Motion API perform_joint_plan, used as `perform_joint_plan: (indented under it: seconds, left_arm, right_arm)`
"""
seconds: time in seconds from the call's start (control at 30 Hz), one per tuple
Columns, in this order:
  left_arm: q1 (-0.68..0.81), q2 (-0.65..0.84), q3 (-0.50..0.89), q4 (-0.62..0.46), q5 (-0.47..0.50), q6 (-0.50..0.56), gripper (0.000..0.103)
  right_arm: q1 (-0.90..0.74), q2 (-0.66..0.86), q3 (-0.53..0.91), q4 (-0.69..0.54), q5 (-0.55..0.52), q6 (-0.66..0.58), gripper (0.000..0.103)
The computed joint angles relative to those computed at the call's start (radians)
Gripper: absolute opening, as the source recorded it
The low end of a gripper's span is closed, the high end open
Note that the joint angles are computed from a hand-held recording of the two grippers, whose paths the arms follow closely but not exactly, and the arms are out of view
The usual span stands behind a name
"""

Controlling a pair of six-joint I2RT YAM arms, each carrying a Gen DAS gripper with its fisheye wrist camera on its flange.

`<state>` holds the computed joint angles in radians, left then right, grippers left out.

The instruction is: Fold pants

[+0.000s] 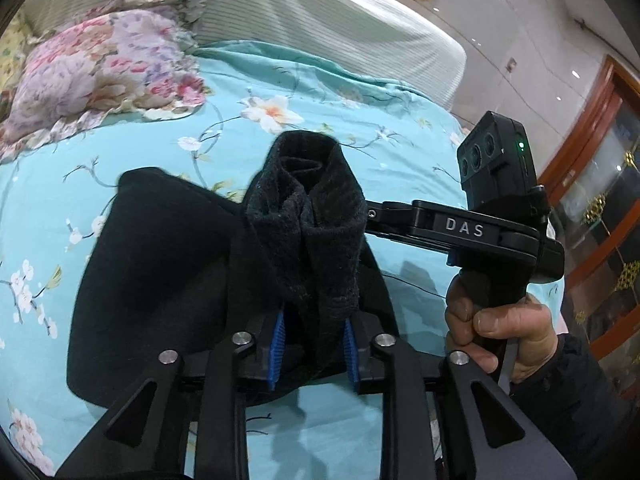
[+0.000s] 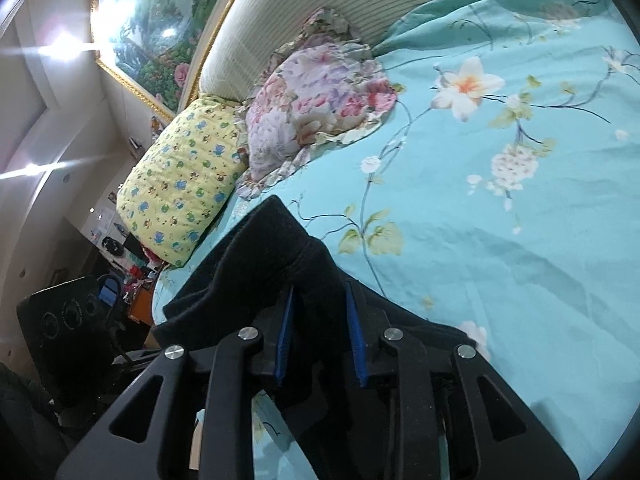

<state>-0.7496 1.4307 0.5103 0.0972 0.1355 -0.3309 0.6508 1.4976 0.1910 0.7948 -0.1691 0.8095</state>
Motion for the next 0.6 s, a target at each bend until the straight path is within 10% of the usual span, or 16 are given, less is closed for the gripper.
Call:
perform_joint_plan:
  seconds: [0.27, 0.6]
  left_arm:
    - [-0.049, 0.069, 0.022, 0.053, 0.025, 0.03, 0.055]
    - [-0.039, -0.015, -0.014, 0.031, 0.048, 0.046, 0.067]
  right_arm:
    - [0.027, -0.197, -0.062, -0.187, 0.126, 0.053, 0.031]
    - [0.167, -0.577, -0.123, -0.572, 0.398, 0.264, 0.07]
